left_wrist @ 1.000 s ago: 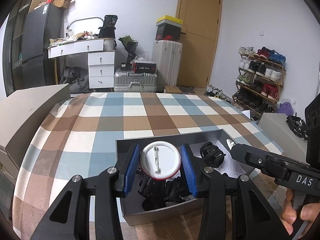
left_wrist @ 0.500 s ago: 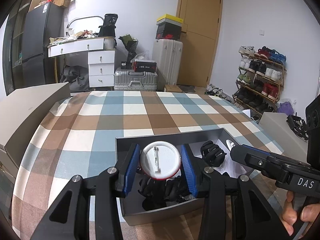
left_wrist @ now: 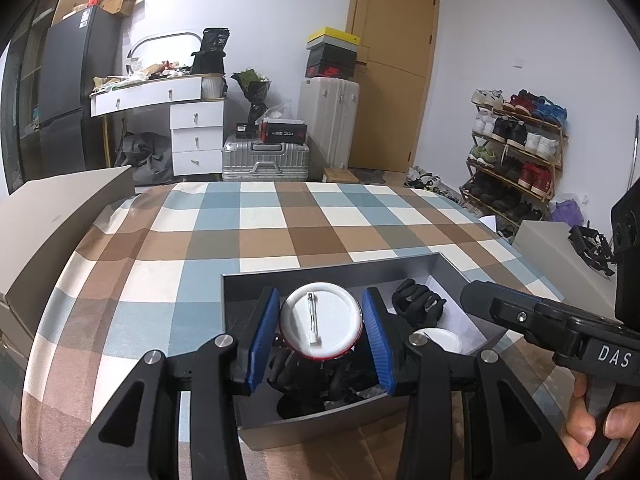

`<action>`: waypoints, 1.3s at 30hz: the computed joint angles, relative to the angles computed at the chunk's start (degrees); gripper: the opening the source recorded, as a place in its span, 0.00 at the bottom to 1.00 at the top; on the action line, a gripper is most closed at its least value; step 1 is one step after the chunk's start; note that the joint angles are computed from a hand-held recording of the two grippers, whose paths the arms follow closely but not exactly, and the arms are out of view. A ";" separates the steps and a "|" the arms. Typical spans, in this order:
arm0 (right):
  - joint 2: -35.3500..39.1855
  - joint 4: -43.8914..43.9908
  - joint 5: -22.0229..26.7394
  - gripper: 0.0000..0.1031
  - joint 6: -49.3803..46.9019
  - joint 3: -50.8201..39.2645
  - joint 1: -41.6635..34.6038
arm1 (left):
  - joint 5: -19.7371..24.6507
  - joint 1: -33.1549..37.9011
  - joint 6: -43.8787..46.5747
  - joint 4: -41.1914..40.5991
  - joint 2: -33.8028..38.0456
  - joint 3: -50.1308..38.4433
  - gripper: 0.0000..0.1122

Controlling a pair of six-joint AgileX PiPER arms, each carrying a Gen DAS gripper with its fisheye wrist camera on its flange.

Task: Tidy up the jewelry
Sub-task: 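Lower both badges into the box and open both grippers, then withdraw both grippers from the box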

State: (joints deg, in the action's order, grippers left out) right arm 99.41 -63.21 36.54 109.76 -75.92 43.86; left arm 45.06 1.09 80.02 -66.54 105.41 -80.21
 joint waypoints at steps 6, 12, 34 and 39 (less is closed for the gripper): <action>-0.61 -0.88 2.93 0.74 0.77 -0.24 1.29 | -0.15 -0.09 1.05 0.43 -0.78 0.88 0.49; -2.99 -2.86 6.17 0.96 3.08 1.33 3.20 | 1.93 2.62 4.71 -2.77 -3.56 4.08 0.76; -2.76 -11.05 16.40 1.00 2.07 4.00 13.16 | 1.28 9.34 25.46 -17.94 -10.42 17.13 0.91; -2.33 -14.04 17.82 1.00 4.45 5.11 14.05 | 2.07 9.68 24.94 -16.85 -10.03 16.66 0.91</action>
